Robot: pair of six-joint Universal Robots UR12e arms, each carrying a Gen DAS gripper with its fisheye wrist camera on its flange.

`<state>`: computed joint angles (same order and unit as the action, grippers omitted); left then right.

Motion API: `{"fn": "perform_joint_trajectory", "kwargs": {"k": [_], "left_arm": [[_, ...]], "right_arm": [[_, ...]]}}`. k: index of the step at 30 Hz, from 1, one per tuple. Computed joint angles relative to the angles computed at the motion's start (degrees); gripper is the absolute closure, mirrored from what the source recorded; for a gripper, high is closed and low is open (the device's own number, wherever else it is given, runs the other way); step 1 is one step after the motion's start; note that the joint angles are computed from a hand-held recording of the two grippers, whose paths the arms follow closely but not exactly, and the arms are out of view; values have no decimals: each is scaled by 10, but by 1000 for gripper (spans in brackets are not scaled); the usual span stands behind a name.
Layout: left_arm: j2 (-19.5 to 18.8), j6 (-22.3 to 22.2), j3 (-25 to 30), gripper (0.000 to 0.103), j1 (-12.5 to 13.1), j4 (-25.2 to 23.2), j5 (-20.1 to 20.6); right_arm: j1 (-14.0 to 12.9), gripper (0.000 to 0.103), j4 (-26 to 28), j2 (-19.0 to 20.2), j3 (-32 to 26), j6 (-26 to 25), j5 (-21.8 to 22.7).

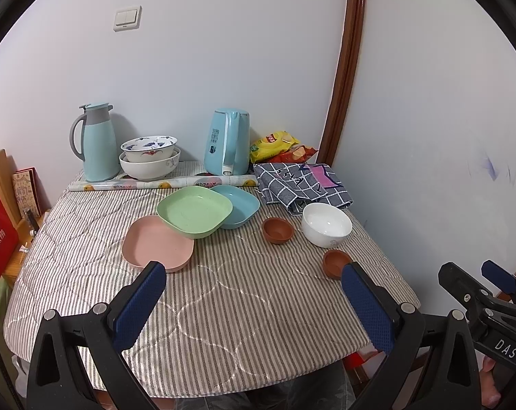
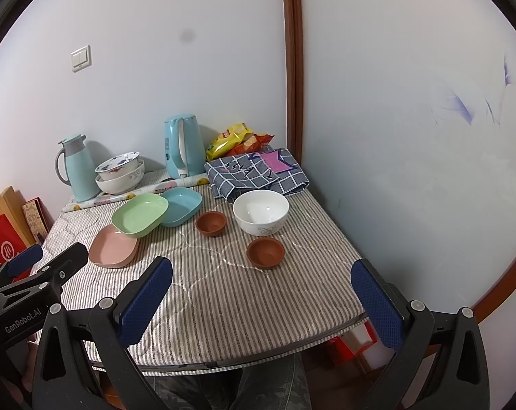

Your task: Organize plates and bowls

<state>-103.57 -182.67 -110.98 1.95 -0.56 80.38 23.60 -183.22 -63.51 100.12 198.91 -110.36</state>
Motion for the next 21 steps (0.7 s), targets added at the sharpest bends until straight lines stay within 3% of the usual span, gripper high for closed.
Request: {"fn": "perform_joint_trajectory", "kwargs": {"k": [21], "left_arm": [[-5,1,9,0,4,-9,-6]], "right_arm": [[-2,0,10,4,-9,-2,5]]}}
